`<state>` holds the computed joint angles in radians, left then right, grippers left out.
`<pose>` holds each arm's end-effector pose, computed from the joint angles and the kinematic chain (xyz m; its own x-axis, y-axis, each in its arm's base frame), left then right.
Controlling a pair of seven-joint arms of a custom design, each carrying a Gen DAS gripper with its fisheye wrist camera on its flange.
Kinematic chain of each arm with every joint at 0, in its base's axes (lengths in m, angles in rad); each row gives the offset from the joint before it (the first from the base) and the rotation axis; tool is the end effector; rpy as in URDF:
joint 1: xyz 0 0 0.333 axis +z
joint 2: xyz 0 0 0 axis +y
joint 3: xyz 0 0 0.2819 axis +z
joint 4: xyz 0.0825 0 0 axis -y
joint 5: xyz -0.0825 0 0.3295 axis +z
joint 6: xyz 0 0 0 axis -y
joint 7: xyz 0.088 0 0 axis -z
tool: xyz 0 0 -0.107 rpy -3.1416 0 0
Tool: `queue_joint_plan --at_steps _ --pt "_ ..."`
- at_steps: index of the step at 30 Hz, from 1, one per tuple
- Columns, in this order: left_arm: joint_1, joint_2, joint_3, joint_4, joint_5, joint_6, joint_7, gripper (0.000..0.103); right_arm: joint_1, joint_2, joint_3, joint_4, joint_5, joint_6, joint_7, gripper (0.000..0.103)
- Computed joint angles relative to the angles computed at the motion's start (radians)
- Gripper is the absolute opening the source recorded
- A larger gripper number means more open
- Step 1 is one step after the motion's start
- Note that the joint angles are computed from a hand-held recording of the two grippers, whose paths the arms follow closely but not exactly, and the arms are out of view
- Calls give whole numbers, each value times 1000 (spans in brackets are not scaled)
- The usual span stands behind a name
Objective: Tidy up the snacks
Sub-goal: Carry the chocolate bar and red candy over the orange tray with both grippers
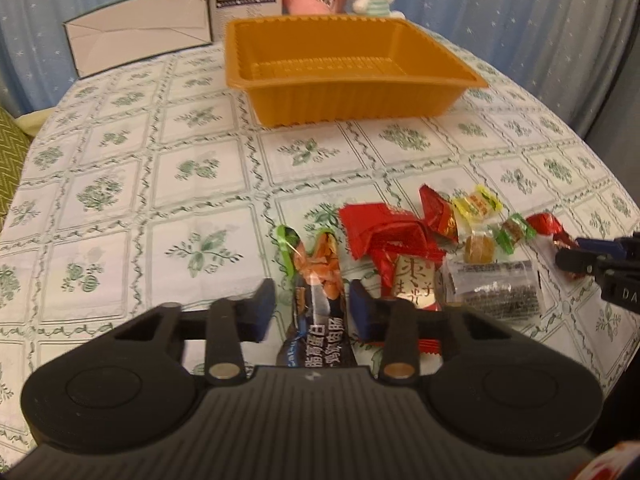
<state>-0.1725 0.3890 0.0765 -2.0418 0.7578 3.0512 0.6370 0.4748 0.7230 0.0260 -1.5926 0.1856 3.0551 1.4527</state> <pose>0.5700 -0.1116 0.3159 0.0774 -0.9966 0.0294 -0.7914 -0.0793 -0.6062 0.6077 0.3116 0.3062 0.4388 -0.8955 -0.0740 -0.6857 -0.2806 -0.6716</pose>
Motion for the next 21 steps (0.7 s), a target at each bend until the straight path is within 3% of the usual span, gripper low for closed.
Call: queue_joint_plan --at_steps 2,6,9,13,17,21 --pt "18 9 -24 6 -23 -8 32 27 3 2 -1 5 1 1 2 25" --pt "-6 7 3 1 -14 -2 0 26 -3 4 7 10 9 8 3 25" --pt "-55 -6 63 -4 47 0 -82 26 -13 -1 19 7 18 21 -1 25" --pt "-72 -25 90 7 135 -12 -190 26 -32 -5 45 10 31 42 -18 25" --pt "-46 -37 65 39 199 -23 -246 26 -44 0 62 36 44 53 -36 25" --pt "2 -21 15 96 190 -21 -220 26 -54 24 79 99 54 46 -53 25"
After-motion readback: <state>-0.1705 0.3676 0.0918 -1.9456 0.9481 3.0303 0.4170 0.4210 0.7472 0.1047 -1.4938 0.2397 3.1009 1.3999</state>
